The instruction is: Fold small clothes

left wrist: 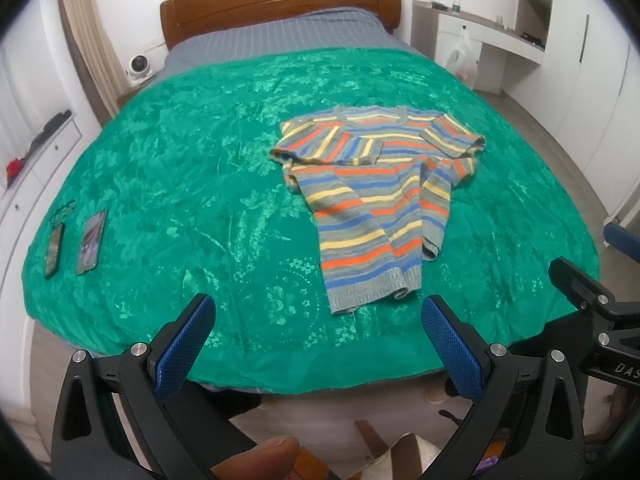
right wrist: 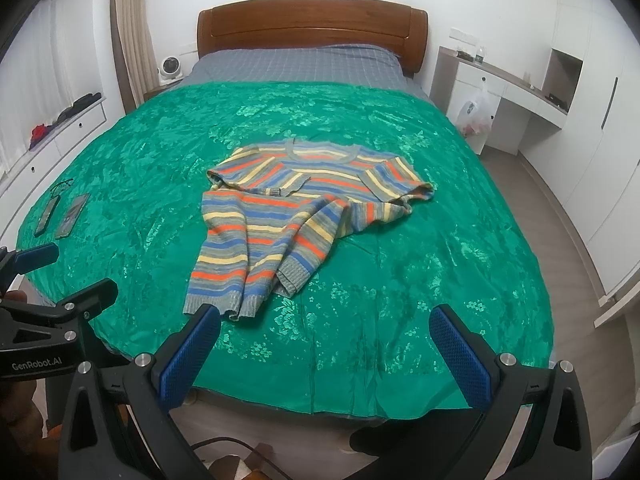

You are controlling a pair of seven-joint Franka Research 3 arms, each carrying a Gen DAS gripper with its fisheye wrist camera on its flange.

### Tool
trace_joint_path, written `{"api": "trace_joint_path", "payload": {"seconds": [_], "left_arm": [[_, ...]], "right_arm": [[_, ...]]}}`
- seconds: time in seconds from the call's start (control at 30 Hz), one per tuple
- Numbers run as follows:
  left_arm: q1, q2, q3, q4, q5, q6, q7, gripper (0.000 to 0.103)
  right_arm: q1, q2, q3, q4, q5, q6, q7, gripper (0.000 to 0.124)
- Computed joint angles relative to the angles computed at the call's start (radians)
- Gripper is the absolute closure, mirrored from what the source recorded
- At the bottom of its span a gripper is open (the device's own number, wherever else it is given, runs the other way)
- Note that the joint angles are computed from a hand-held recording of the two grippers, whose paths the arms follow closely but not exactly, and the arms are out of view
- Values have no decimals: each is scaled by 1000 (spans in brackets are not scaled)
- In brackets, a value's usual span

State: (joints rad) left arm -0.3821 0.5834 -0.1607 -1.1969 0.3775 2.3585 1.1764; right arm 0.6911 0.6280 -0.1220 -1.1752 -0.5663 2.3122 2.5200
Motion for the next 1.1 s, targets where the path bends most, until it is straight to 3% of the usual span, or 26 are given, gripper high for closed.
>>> {"api": "trace_joint_path", "payload": {"seconds": [1.1], "left_arm": [[5, 4, -4, 3, -21, -23, 5, 0]], "right_arm": [[-2, -6, -1, -22, 2, 11, 28, 21]]}}
